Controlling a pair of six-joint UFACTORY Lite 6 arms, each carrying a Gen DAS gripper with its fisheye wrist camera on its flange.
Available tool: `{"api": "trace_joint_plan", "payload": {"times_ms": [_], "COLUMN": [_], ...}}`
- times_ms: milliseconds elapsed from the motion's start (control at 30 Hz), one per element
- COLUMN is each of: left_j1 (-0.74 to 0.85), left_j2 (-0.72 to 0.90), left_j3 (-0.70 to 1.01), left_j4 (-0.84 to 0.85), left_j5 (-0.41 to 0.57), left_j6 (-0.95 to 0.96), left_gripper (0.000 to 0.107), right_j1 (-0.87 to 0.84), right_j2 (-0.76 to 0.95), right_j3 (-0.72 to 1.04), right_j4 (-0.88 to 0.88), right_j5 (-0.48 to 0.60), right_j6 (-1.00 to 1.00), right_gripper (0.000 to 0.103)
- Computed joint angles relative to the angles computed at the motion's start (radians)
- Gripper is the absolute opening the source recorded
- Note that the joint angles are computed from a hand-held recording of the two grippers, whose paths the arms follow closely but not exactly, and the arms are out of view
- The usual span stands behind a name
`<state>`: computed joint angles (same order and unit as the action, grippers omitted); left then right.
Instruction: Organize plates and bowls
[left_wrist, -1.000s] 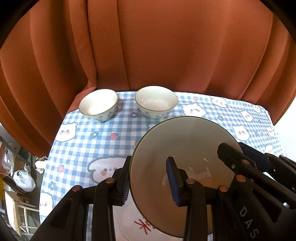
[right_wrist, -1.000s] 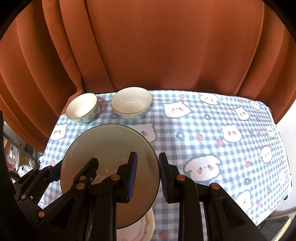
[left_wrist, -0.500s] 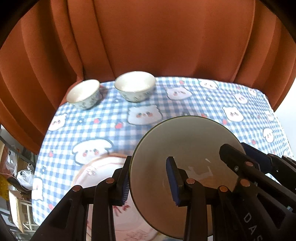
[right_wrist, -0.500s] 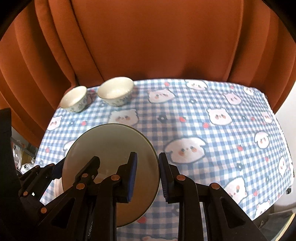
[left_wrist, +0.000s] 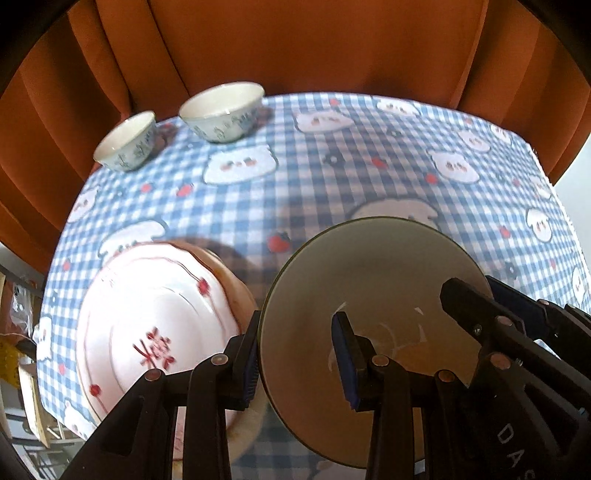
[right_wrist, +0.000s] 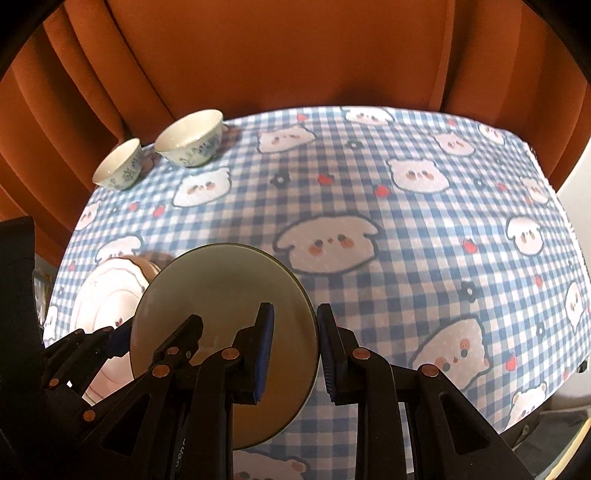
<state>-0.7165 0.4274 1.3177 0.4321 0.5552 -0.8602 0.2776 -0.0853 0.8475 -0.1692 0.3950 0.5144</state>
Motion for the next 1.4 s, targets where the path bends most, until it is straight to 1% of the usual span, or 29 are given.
{"api": "trace_joint_plan", "payload": {"times_ms": [267,333,400,500,533,600,700,733,767,800,833,867,933,1033,1100,1267,1400], "left_j1": [-0.039,-0.046,-0.049,-0.056,-0.056,-0.06,-0.061,-0.061,-0.063,-0.065,-0.066,-0.07,-0.084,-0.092,-0.094,-0.053,-0.004], "left_j2": [0.087,0.09,0.096,0.1,0.099,0.102,0.1,0.098,0.099,0.098,0.094,0.089,0.08,0.052,0.033,-0.019,-0.044], "left_j3": [0.054,0.055,0.064,0.068,0.067,0.072,0.073,0.074,0.076,0.078,0.081,0.082,0.085,0.071,0.056,0.019,0.009], "left_j4": [-0.028,-0.005,-0.002,-0.002,-0.006,-0.001,-0.009,-0.016,-0.017,-0.018,-0.017,-0.006,0.028,0.065,0.103,0.126,0.12], "left_j5": [0.052,0.055,0.069,0.076,0.072,0.078,0.074,0.071,0.072,0.074,0.075,0.077,0.084,0.067,0.061,0.039,0.01], "left_j6": [-0.034,-0.066,-0.082,-0.097,-0.099,-0.106,-0.101,-0.101,-0.106,-0.111,-0.114,-0.126,-0.158,-0.183,-0.214,-0.214,-0.169], "left_gripper": [0.036,0.036,0.036,0.036,0.04,0.043,0.047,0.048,0.049,0.052,0.059,0.063,0.072,0.079,0.08,0.08,0.08], "right_j1": [-0.098,-0.112,-0.114,-0.122,-0.126,-0.142,-0.152,-0.158,-0.165,-0.167,-0.168,-0.171,-0.183,-0.196,-0.191,-0.141,-0.078], "right_j2": [0.014,0.031,0.025,0.026,0.026,0.028,0.034,0.038,0.039,0.037,0.03,0.021,0.001,-0.012,-0.013,0.003,0.03], "right_j3": [-0.069,-0.074,-0.083,-0.079,-0.081,-0.083,-0.081,-0.079,-0.079,-0.08,-0.082,-0.085,-0.093,-0.086,-0.076,-0.025,0.041], "right_j4": [0.256,0.324,0.35,0.385,0.404,0.48,0.525,0.553,0.58,0.573,0.54,0.519,0.537,0.564,0.542,0.422,0.258], "right_j5": [-0.053,-0.061,-0.076,-0.069,-0.069,-0.068,-0.064,-0.061,-0.056,-0.057,-0.06,-0.063,-0.062,-0.054,-0.052,-0.046,-0.037], "right_j6": [-0.314,-0.391,-0.426,-0.474,-0.498,-0.577,-0.633,-0.664,-0.695,-0.688,-0.657,-0.637,-0.659,-0.695,-0.675,-0.542,-0.352], "right_gripper": [0.028,0.028,0.028,0.028,0.028,0.03,0.033,0.036,0.041,0.045,0.055,0.063,0.067,0.07,0.071,0.071,0.071]}}
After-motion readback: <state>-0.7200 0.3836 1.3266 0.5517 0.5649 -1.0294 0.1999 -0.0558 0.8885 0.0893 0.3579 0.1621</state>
